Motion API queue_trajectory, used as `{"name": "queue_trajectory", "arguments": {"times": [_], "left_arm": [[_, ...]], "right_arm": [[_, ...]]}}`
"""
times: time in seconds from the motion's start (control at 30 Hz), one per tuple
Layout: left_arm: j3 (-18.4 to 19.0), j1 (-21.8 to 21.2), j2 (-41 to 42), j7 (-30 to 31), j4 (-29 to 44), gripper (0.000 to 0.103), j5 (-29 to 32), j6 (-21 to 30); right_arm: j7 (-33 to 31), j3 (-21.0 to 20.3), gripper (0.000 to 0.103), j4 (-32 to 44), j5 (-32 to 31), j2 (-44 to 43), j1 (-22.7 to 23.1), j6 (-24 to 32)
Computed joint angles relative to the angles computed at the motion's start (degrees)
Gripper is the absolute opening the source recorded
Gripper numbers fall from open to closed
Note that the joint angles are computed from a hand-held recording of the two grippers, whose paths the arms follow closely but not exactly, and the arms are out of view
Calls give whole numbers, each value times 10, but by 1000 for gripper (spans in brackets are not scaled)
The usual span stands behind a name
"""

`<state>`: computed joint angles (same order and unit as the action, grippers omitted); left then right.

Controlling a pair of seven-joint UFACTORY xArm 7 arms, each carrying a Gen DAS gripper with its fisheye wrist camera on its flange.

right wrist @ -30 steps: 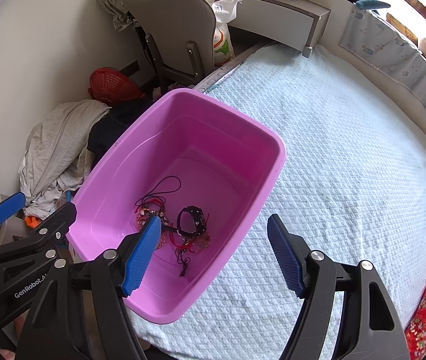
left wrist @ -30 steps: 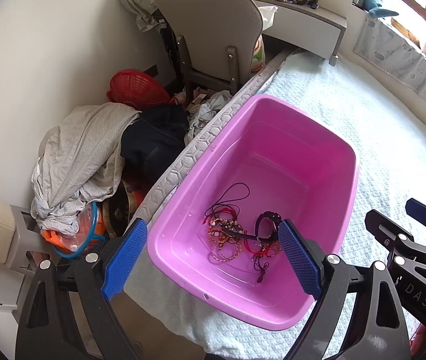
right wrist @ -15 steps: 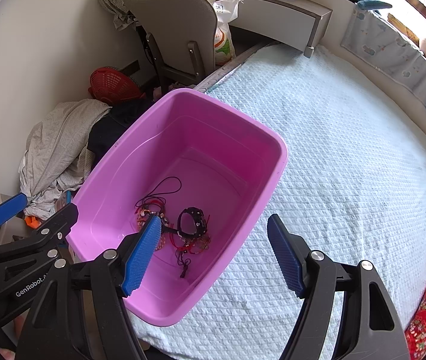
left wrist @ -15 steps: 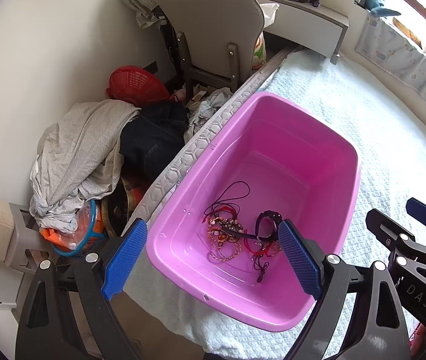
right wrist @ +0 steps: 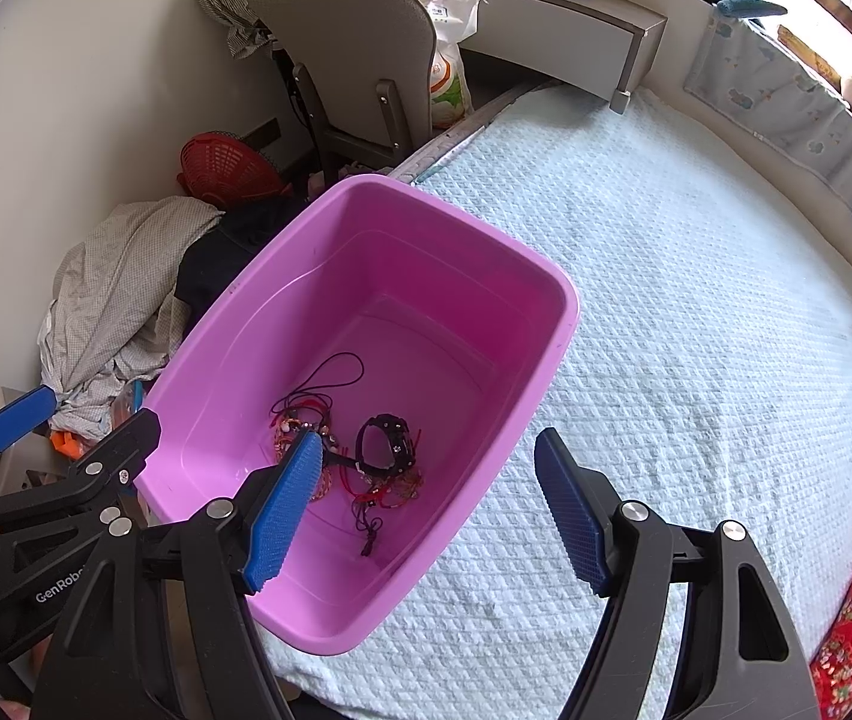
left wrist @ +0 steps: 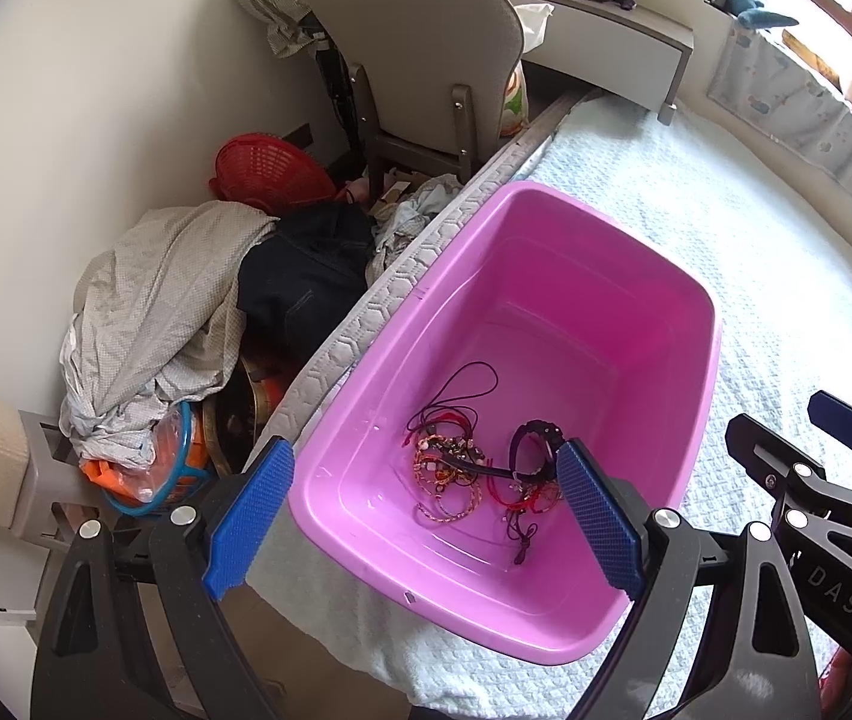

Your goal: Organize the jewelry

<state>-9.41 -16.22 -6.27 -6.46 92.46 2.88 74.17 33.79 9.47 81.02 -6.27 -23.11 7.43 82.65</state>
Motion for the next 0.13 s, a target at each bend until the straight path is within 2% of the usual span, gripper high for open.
{"name": "queue_trajectory", "arguments": {"times": [0.13], "left_arm": [[1,0,1,1,2,88,-1,1]], "right_arm": [[0,0,70,1,0,0,0,1]]}}
